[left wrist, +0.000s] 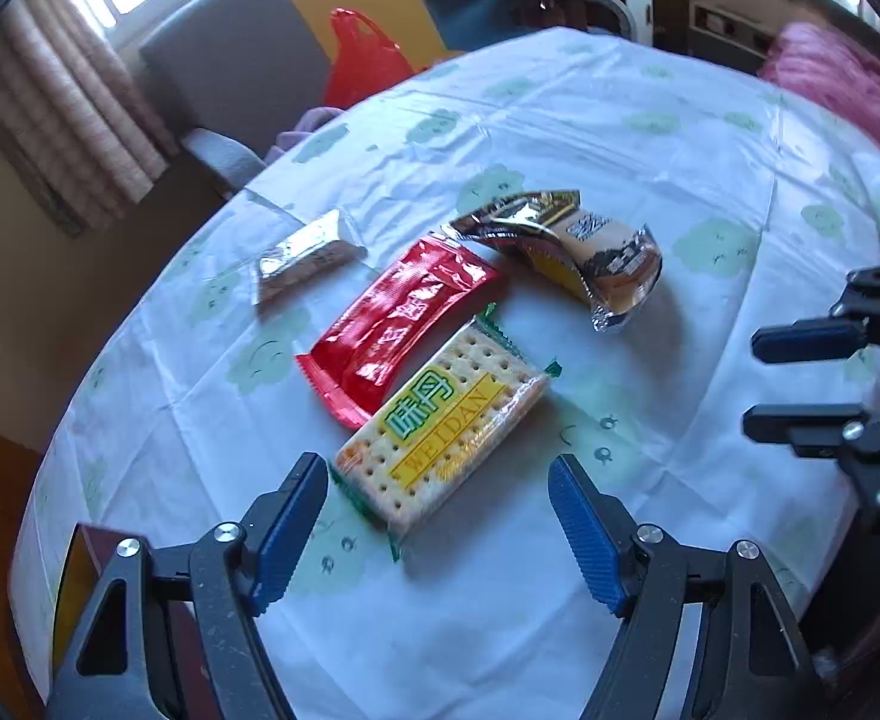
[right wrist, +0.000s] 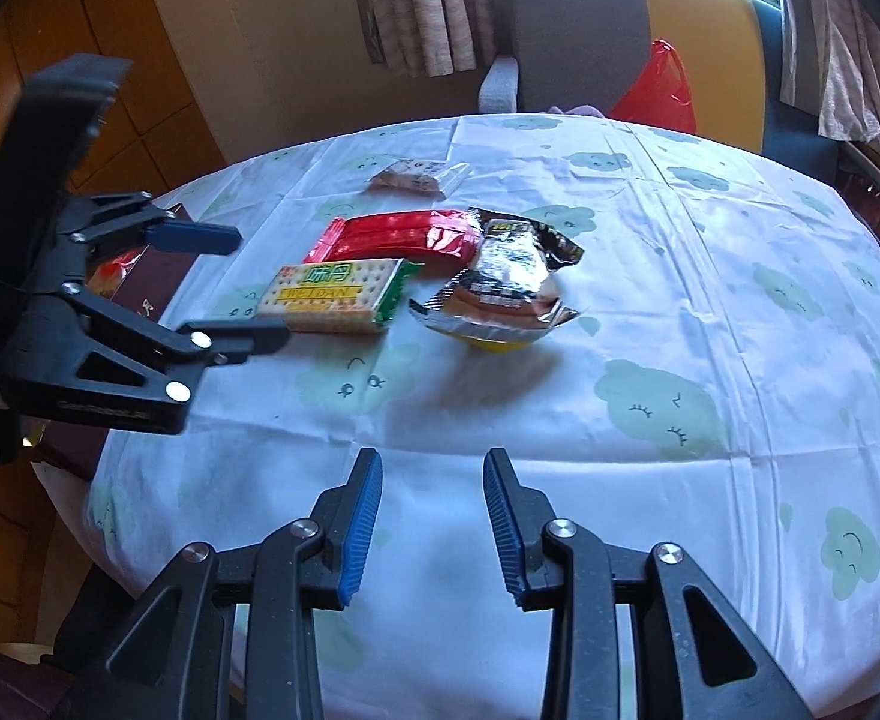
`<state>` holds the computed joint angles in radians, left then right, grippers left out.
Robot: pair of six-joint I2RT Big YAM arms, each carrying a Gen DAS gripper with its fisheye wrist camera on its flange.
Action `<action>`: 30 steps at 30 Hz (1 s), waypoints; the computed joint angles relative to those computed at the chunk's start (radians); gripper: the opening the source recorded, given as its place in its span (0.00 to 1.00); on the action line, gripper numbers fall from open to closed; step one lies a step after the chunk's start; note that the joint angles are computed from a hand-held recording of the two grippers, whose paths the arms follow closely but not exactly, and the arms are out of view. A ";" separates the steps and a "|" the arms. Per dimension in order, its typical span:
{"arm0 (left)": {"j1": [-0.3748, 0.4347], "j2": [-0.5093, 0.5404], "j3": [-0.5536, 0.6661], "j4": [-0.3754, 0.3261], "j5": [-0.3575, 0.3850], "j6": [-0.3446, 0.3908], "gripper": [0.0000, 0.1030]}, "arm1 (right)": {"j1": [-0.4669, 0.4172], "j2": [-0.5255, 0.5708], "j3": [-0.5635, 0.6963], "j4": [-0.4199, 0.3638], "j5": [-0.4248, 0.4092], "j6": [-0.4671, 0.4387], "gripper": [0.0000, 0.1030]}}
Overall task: Organize snacks
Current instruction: 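Move the left gripper to the WEIDAN cracker pack and grasp it, then lift the WEIDAN cracker pack with the left gripper while the right gripper reaches a white snack pack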
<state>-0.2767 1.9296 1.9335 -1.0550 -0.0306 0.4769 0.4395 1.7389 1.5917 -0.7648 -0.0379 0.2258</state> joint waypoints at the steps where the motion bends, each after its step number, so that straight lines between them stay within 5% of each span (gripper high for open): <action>1: 0.000 0.014 0.014 -0.009 0.000 0.011 0.75 | -0.005 0.000 -0.001 0.001 -0.002 0.003 0.35; 12: 0.013 0.156 0.211 -0.147 0.077 -0.012 0.74 | -0.039 0.015 0.008 -0.004 -0.016 0.024 0.35; 16: 0.016 0.149 0.206 -0.183 0.121 -0.064 0.50 | -0.043 0.016 0.007 0.002 -0.016 0.030 0.35; 19: 0.012 0.084 0.105 -0.139 0.106 -0.137 0.47 | -0.044 0.015 0.004 0.010 -0.015 0.031 0.35; 27: 0.013 -0.181 -0.312 0.112 0.041 -0.358 0.47 | -0.044 0.014 0.026 0.007 -0.002 0.000 0.35; 30: 0.035 -0.223 -0.389 0.167 0.078 -0.434 0.47 | -0.045 0.029 0.062 -0.004 -0.001 -0.018 0.35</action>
